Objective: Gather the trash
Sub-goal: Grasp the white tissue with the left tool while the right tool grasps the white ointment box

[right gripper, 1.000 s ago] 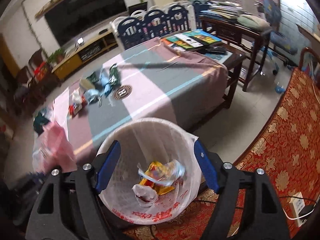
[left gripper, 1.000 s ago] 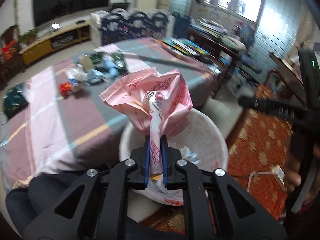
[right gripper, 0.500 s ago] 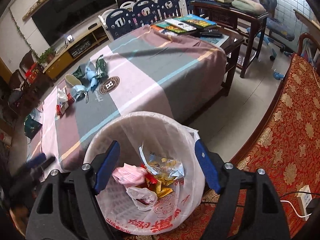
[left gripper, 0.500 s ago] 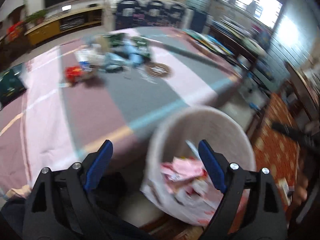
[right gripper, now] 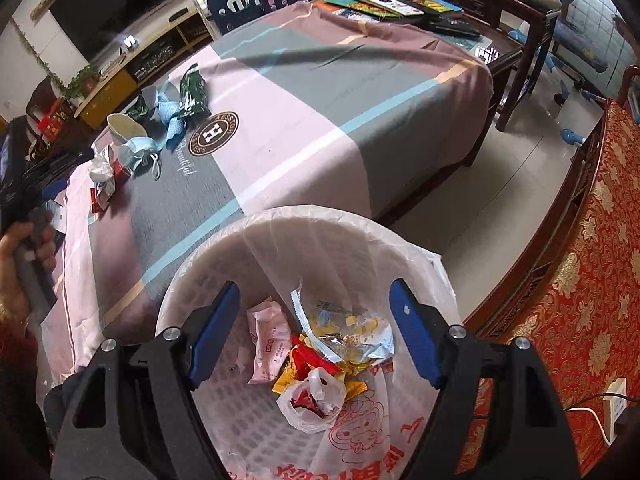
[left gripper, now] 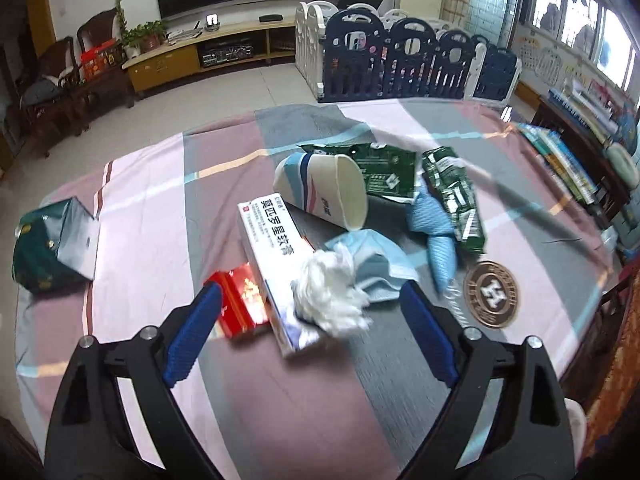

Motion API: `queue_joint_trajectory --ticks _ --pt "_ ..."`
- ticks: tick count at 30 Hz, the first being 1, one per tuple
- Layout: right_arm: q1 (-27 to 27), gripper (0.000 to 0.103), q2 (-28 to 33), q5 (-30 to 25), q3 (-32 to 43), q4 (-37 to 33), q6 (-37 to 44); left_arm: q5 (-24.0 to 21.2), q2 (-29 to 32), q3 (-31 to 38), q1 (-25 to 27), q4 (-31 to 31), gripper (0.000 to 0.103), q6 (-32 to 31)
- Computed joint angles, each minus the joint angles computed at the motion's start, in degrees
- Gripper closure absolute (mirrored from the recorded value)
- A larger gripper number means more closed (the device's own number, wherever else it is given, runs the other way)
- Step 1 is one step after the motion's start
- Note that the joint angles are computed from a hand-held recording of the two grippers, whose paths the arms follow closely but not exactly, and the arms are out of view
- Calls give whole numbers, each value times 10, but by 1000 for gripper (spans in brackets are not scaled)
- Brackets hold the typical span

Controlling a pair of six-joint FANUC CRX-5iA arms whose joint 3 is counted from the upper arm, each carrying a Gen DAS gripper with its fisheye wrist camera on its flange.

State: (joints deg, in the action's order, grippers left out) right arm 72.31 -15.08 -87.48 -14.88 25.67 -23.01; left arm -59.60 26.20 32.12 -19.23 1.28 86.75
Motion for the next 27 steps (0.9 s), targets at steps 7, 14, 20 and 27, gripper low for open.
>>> queue_joint_trajectory --ticks 7,14,20,27 --pt "-42 27 31 47 19 -3 55 71 -59 -134 42 107 86 -53" --pt "-122 27 118 216 74 -24 187 101 -238 -354 141 127 85 -80" --pt "-187 27 264 286 216 -18 295 112 -312 -454 237 163 85 -115" --pt "-218 28 460 168 459 -13 413 125 -313 -493 255 240 85 -186"
